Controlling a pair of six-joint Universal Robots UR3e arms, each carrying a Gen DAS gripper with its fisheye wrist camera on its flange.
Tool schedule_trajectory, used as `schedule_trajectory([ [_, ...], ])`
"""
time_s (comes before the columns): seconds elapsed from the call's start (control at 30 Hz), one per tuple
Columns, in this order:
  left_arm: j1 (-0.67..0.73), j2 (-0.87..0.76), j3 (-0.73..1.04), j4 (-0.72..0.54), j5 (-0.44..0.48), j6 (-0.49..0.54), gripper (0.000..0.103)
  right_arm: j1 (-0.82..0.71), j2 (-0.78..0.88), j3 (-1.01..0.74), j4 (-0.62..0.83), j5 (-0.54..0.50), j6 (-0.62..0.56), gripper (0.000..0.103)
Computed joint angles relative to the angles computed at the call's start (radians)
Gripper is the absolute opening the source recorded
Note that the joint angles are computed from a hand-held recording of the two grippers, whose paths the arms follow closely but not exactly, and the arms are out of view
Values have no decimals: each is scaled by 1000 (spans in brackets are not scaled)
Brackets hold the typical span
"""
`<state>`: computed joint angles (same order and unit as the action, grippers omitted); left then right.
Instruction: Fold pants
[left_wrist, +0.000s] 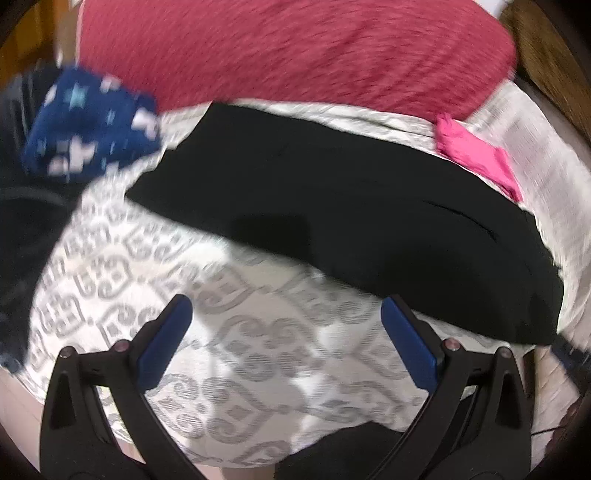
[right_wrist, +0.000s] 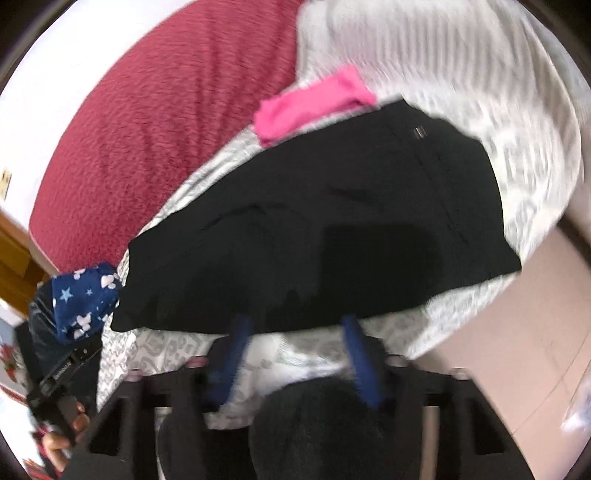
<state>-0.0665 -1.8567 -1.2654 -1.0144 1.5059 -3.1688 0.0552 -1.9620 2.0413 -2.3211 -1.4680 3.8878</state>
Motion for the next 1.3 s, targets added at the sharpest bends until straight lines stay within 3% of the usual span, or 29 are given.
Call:
schedule_trajectory([
  [0.2, 188, 8, -106, 7, -234, -58, 101, -232, -118, 227, -80, 339, 1, 41],
  [0.3, 198, -25, -86, 5, -236, -74, 101, -291, -130, 281, -90, 392, 29, 43],
  [0.4, 176, -82, -30, 11, -199, -64, 101, -362, -179, 341, -117, 424, 45, 51],
  [0.53, 171, -158, 39, 16, -199, -48, 101, -373, -135, 320, -166, 372, 72, 61],
  [0.67, 178, -233, 120, -13, -194, -56, 101, -356, -84, 301, -201, 311, 117, 60],
  [0.7, 185, -246, 134, -17, -200, -60, 101, -338, -80, 302, -228, 279, 133, 58],
  [0.77, 200, -273, 169, -33, -224, -64, 101, -272, -47, 264, -257, 174, 126, 30],
  [0.9, 201, -396, 364, -115, -228, -73, 101, -255, -38, 219, -216, 135, 67, 25],
  [1.0, 204, -515, 558, -218, -232, -98, 95, -288, -58, 226, -174, 173, 62, 28],
  [1.1, 207, -626, 753, -341, -208, -134, 93, -323, -70, 239, -132, 205, 75, 48],
  [1.3, 208, -702, 892, -392, -190, -166, 93, -365, -97, 289, -153, 177, 96, 61],
])
